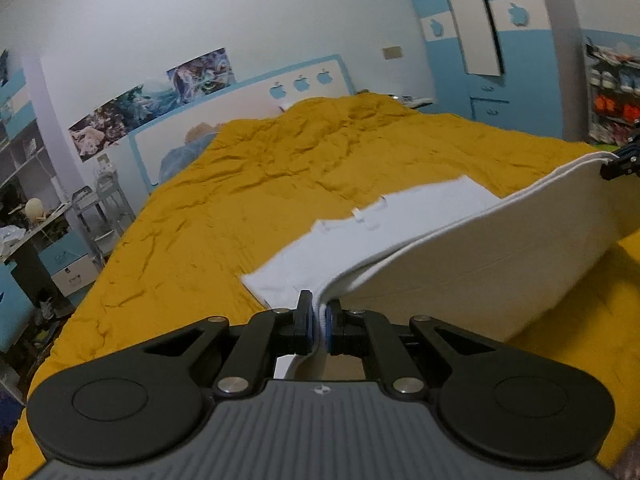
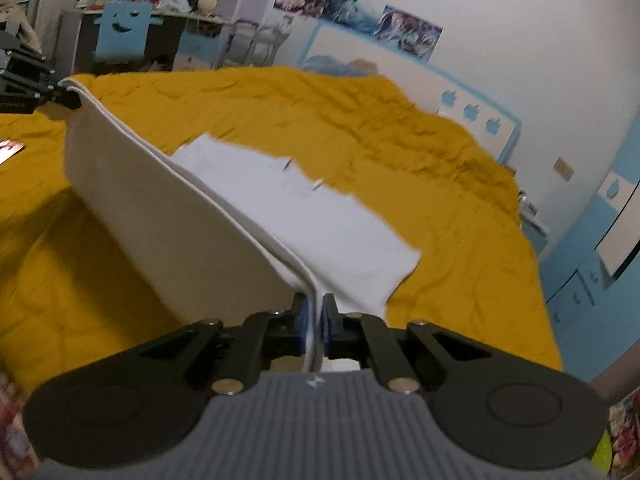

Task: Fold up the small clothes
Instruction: 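Lay the hem over the collar and open both grippers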

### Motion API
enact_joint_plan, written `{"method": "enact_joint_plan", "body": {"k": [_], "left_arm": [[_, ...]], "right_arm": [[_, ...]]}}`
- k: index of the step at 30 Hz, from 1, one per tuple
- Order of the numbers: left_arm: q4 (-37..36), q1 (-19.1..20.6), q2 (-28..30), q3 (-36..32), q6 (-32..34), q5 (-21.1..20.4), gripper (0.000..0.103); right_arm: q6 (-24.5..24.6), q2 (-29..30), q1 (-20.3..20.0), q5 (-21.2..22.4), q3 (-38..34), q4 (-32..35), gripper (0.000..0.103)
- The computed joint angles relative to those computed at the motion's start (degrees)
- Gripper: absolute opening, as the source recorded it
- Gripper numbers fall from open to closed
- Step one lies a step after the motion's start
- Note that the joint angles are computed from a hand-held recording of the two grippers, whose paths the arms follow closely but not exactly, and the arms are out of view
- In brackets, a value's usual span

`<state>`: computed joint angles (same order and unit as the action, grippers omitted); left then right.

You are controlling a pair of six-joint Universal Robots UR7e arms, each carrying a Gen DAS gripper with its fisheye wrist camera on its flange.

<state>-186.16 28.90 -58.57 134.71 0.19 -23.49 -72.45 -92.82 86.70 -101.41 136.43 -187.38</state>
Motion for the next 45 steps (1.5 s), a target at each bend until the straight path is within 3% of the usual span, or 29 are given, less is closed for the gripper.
{"method": "enact_joint_plan", "body": {"k": [11, 17, 20, 30, 35, 37, 39, 43, 45], "left_arm": [[-12.92, 10.61, 9.78, -17.84, 23.29, -2.60, 0.006], [-14.71, 16.44, 16.31, -30.14, 31.94, -3.45, 0.006], [-13.20, 19.54, 19.09, -35.08, 33.04, -4.15, 0.006], [-4.24, 29.54, 25.30, -44.99, 28.26, -10.53, 0.007], [-5.02, 31.86, 25.73, -45.75, 24.79, -13.65, 0.027], [-4.21, 32.52, 25.18, -45.86, 22.93, -14.41, 0.030], [-4.35, 33.09, 23.87, -45.03, 20.52, -16.53, 0.035], [-5.30, 34.81, 20.09, -42.50, 12.72, -24.47, 0.060], [-4.71, 35.85, 18.30, -41.41, 7.53, -27.62, 0.062]], "right_arm": [[0.17, 18.72, 3.01, 1.99, -19.48, -3.96, 0.000], [1.48, 29.81, 3.59, 3.04, -34.66, -0.52, 0.000], [2.25, 36.33, 3.46, 3.46, -43.86, 3.20, 0.000], [4.46, 57.00, 0.52, 0.54, -68.87, 11.61, 0.000], [5.47, 64.26, -0.85, -0.47, -77.74, 12.48, 0.003], [7.59, 66.19, -1.28, -0.65, -80.94, 12.31, 0.017], [10.26, 65.90, -1.82, 0.12, -80.89, 11.38, 0.019], [17.16, 63.26, -3.01, 2.43, -79.37, 14.11, 0.033], [19.56, 61.53, -3.61, 3.60, -77.45, 14.96, 0.046]]}}
